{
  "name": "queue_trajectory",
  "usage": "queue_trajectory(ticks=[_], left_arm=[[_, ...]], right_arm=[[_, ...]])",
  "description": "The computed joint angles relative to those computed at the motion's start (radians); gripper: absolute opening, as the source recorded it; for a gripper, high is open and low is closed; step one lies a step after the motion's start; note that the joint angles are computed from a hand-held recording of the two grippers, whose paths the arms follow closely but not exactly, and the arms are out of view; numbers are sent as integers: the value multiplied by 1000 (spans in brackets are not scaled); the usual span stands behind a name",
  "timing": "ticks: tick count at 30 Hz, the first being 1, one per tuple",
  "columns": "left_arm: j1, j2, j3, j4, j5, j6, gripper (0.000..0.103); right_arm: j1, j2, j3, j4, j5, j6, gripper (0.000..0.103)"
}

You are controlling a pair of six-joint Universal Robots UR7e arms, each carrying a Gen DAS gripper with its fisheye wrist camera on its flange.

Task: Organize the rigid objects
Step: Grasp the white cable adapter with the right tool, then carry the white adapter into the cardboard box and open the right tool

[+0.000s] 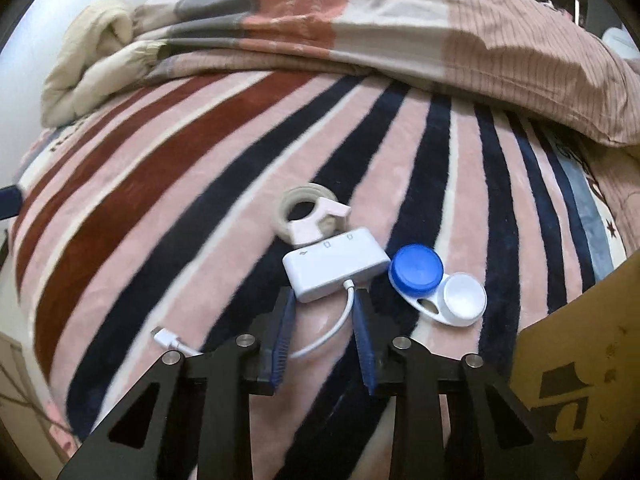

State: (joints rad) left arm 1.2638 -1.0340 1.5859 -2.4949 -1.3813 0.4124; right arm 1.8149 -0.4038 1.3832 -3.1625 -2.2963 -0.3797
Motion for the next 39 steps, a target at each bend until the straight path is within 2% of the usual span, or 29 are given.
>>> queue_trajectory(ticks=[4, 12, 14, 16, 17, 19, 20, 25, 31, 35, 39], left_arm=[[-16, 11, -14, 24, -21, 2, 80], [-59, 43, -75, 110, -107, -5, 79], [-76, 47, -87, 125, -130, -4, 74], [-95, 55, -109, 153, -158, 4, 61], [-108, 60, -119, 163, -163, 8, 58], [-132, 69, -132, 168, -162, 21, 45], [-143, 74, -140, 176, -163, 29, 41], [-224, 128, -189, 194, -119, 43, 37], [-294, 228, -272, 255, -116, 55, 37], [-311, 312, -348, 336, -131, 41, 37], [-312, 367, -387, 388, -132, 25, 37]], right_arm=[[27, -55, 64, 5, 72, 13, 24], [98, -150, 164, -54, 184, -77, 24], [111, -177, 189, -89, 199, -107, 24], [116, -205, 216, -116, 214, -118, 24], [118, -220, 226, -128, 219, -124, 24], [119, -243, 241, -152, 221, -138, 24], [119, -256, 250, -167, 220, -146, 24], [104, -332, 298, -219, 224, -152, 24], [73, -434, 371, -269, 193, -124, 24], [41, -506, 415, -232, 162, -95, 24], [-4, -556, 439, -147, 157, -59, 25]])
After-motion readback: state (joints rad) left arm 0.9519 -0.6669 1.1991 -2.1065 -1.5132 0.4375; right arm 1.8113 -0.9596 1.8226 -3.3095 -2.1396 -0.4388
